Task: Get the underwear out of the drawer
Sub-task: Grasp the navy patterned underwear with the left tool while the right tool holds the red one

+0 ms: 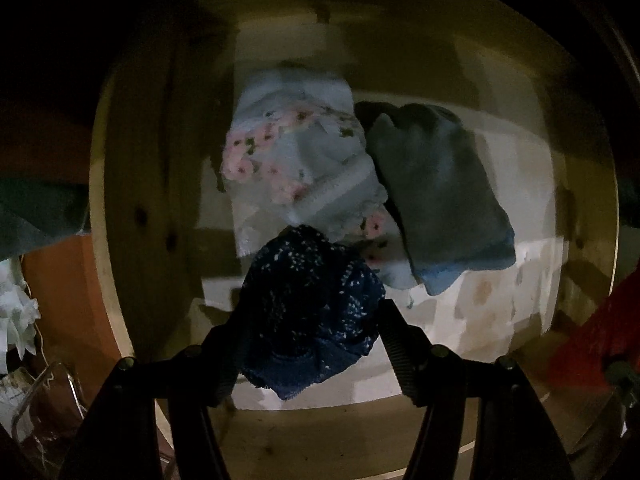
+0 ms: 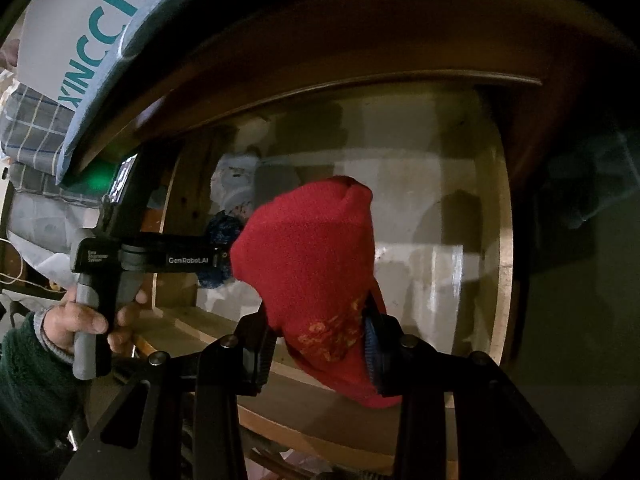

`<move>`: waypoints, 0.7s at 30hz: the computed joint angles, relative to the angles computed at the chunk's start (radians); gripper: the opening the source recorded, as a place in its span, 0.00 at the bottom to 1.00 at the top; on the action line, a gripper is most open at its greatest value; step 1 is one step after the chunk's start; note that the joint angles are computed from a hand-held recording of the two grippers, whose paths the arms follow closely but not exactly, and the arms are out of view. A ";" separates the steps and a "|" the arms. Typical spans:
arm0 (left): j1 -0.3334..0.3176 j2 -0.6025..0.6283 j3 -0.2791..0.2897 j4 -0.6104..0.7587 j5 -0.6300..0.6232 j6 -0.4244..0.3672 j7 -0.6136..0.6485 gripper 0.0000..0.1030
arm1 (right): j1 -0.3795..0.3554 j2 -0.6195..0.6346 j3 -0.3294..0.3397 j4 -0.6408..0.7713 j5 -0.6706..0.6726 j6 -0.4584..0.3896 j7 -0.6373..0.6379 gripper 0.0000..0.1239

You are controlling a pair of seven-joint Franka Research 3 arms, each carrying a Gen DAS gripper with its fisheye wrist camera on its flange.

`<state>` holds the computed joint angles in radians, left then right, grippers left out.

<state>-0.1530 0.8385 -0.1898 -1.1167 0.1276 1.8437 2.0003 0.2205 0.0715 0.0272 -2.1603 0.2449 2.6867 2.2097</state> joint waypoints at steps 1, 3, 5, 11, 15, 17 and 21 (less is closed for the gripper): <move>-0.004 0.001 0.003 0.001 0.006 0.002 -0.004 0.57 | 0.001 -0.001 -0.002 0.000 -0.012 -0.003 0.009 0.28; -0.003 -0.019 0.001 -0.035 0.010 0.018 -0.002 0.45 | 0.001 0.000 -0.001 0.000 -0.012 0.000 0.008 0.28; -0.003 -0.014 0.003 -0.027 0.010 0.005 -0.009 0.42 | 0.001 -0.001 -0.002 0.000 -0.018 -0.001 0.013 0.29; 0.019 -0.036 -0.005 -0.056 -0.013 0.012 -0.010 0.28 | 0.002 -0.001 -0.003 0.004 -0.032 -0.010 0.027 0.29; 0.041 -0.054 -0.012 -0.071 -0.039 0.010 -0.003 0.27 | 0.003 0.000 -0.002 0.007 -0.039 -0.016 0.032 0.29; 0.056 -0.076 -0.018 -0.100 -0.059 0.022 0.000 0.27 | 0.003 0.003 -0.002 0.010 -0.040 -0.018 0.033 0.29; 0.080 -0.126 -0.027 -0.168 -0.081 0.065 0.030 0.27 | 0.005 0.009 -0.003 0.019 -0.053 -0.027 0.046 0.29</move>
<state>-0.0730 0.7129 -0.2165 -1.2847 0.0470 1.9091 2.0302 0.2259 0.0808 0.0239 -2.1414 0.1916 2.6601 2.2555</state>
